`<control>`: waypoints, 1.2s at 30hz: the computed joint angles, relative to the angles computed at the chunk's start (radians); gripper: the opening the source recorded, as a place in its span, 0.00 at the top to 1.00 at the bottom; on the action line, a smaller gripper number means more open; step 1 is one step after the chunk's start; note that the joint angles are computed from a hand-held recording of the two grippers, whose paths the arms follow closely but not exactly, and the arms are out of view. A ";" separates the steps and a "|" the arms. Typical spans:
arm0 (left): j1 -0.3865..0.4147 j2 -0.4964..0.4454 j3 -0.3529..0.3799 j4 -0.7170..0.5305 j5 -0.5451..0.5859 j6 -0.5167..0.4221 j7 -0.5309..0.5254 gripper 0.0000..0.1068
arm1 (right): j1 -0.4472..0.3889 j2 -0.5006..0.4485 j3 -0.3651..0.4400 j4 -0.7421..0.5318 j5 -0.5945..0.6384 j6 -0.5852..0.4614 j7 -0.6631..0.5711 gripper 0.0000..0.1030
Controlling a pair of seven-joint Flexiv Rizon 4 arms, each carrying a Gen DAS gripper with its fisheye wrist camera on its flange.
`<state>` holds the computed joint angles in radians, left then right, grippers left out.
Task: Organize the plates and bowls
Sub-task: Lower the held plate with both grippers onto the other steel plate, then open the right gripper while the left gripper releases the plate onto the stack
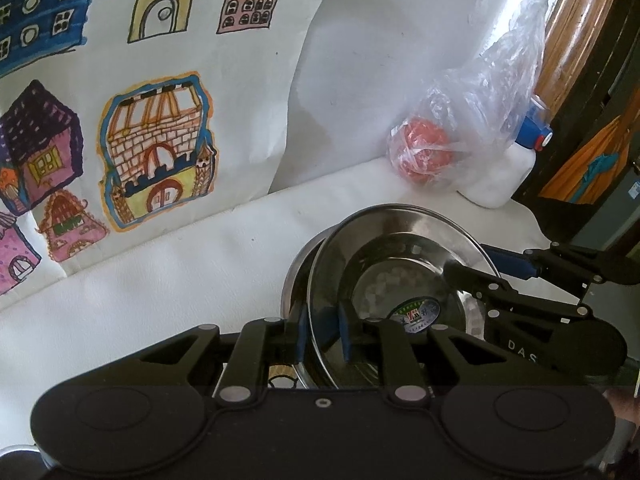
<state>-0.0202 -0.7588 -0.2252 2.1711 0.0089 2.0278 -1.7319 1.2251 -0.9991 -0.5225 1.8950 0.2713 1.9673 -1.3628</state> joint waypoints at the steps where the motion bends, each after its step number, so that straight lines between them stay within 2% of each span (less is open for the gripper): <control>1: 0.001 -0.001 -0.001 -0.001 0.001 -0.001 0.000 0.83 | -0.001 0.000 0.001 0.000 0.000 0.001 -0.001 0.68; 8: 0.012 -0.002 -0.011 -0.003 0.006 -0.008 -0.002 0.83 | -0.003 0.002 0.005 0.002 0.001 0.018 -0.006 0.68; 11: 0.011 -0.002 -0.009 -0.004 0.006 -0.010 -0.002 0.83 | 0.008 -0.001 -0.001 0.000 0.011 0.030 -0.026 0.65; 36: 0.024 0.006 -0.013 0.011 0.022 0.006 -0.012 0.83 | -0.017 0.018 0.044 0.000 0.018 0.026 -0.059 0.60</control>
<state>0.0037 -0.7527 -0.2386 2.1823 0.0308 2.0338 -1.7443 1.2080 -0.9806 -0.4787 1.8955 0.2892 1.9935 -1.4223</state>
